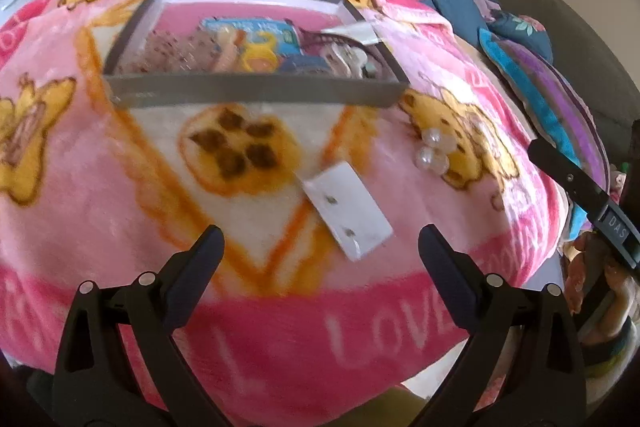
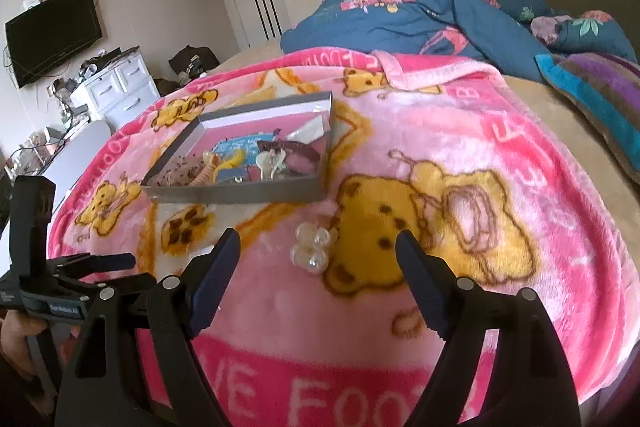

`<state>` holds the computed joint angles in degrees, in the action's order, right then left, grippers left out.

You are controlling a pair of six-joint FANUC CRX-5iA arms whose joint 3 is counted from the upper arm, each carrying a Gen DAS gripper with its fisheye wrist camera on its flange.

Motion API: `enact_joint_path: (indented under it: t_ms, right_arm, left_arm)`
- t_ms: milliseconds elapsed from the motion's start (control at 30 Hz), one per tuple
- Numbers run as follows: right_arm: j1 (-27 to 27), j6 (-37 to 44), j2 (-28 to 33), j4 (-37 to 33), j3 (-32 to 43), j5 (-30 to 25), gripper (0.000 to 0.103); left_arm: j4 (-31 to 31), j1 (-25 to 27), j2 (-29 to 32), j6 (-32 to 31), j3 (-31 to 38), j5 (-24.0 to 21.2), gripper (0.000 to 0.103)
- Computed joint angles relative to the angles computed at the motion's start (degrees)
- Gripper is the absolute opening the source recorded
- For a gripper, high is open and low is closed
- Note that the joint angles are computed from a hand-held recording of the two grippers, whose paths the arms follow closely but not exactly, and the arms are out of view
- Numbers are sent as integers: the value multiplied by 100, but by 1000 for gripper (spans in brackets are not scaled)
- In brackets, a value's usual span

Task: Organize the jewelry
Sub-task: 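Grasp the white earring card with the left tool while the right tool reaches for the pearl earrings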

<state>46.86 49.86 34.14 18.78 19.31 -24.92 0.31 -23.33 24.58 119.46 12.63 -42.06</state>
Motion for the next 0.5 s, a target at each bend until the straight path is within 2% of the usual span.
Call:
enact_joint_path:
  t_ms: [100, 233, 333, 400, 500]
  right_arm:
    - [-30, 222, 8, -293, 59, -113, 79]
    - [-139, 794, 104, -1067, 368, -359, 79]
    - [-218, 1197, 251, -1615, 721, -625, 79]
    - [-289, 1584, 447, -2106, 1146, -964, 79]
    - [-363, 1887, 797, -2620, 1776, -1389, 79]
  left_arm:
    - [12, -91, 192, -75, 207, -103, 91]
    - [-181, -211, 567, 26, 684, -376, 89]
    - [-365, -277, 808, 156, 1013, -601, 80]
    - [-775, -393, 993, 277, 1394, -972, 61]
    - [-1071, -459, 1063, 396, 1538, -1153, 35]
